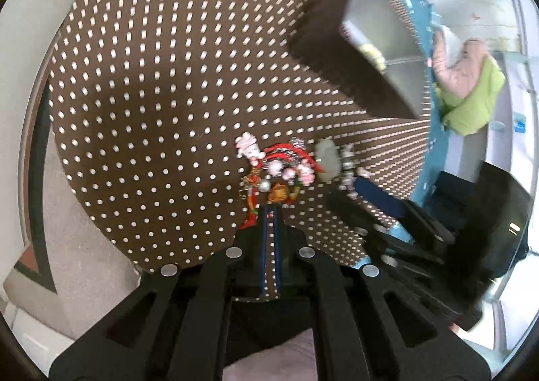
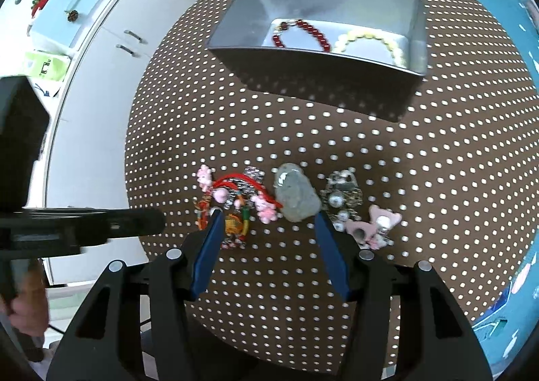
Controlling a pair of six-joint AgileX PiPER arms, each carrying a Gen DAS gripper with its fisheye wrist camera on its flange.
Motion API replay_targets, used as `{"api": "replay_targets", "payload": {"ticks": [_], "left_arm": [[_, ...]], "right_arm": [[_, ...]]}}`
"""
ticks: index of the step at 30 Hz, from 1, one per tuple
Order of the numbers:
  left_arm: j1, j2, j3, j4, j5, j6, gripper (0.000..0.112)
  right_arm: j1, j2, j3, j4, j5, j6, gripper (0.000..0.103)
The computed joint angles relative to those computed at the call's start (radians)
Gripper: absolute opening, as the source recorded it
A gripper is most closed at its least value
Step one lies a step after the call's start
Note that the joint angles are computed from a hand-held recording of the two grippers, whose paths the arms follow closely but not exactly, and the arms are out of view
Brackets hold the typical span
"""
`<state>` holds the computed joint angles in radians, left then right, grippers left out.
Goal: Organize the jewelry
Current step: 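Grasp the red string bracelet with the left gripper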
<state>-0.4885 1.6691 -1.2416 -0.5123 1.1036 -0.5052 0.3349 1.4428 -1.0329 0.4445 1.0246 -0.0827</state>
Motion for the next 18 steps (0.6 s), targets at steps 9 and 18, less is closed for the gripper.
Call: {"api": "replay_targets", "payload": {"ticks": [9, 18], "left_arm": [[-0.057, 0.081, -0.063, 0.138, 0.027, -0.046, 0.036], [-0.079, 0.117, -0.079, 0.230, 0.035, -0.056, 0.005]], "right_arm": [[-0.080, -0.013, 0.036, 0.001, 0.026, -0.035, 0.053], [-0.076, -0.007, 0.031, -0.007, 0.030, -0.037, 0.053]]}}
